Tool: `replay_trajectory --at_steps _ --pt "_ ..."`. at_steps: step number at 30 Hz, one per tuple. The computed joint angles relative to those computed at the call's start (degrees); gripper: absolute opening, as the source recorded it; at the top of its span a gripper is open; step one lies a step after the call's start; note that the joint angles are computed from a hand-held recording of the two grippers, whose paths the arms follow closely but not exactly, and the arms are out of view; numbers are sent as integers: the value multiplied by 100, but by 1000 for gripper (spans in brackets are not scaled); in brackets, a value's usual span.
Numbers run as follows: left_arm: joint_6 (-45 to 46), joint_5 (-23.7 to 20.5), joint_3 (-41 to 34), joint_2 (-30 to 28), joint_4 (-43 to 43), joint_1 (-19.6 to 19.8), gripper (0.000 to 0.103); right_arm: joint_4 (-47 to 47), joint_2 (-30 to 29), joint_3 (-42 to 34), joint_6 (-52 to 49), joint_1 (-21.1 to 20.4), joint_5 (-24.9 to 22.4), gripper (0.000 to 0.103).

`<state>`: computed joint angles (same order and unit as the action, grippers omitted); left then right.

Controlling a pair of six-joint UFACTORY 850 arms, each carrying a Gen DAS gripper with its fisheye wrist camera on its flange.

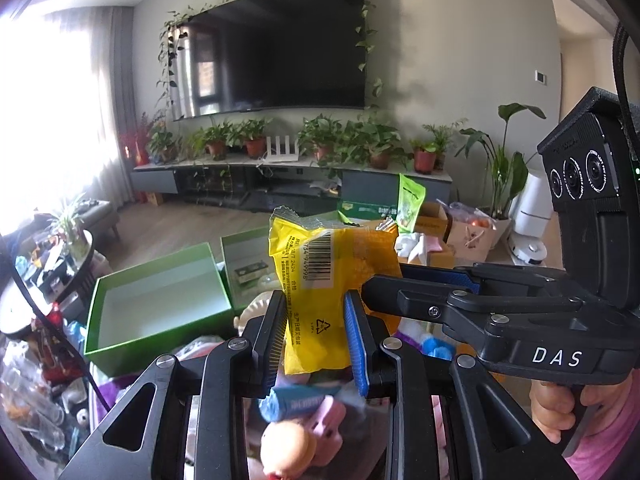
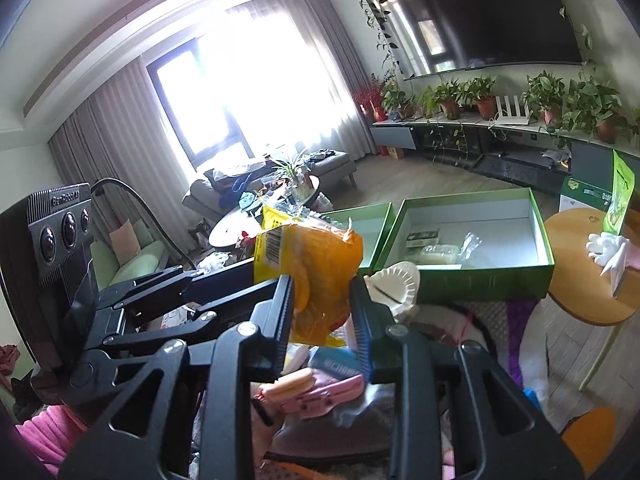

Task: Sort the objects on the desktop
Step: 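Carry the yellow snack bag over the green box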

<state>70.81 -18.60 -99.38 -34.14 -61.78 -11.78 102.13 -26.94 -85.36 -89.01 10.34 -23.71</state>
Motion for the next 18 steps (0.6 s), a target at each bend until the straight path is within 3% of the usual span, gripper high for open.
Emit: replay_trajectory --at_steps 7,18 --pt "-291 -32 -300 -190 296 -57 27 -140 -119 -184 122 -127 -17 29" --pt "-1913 -270 -1525 -909 1762 -178 27 -735 -543 -821 848 -336 -229 29"
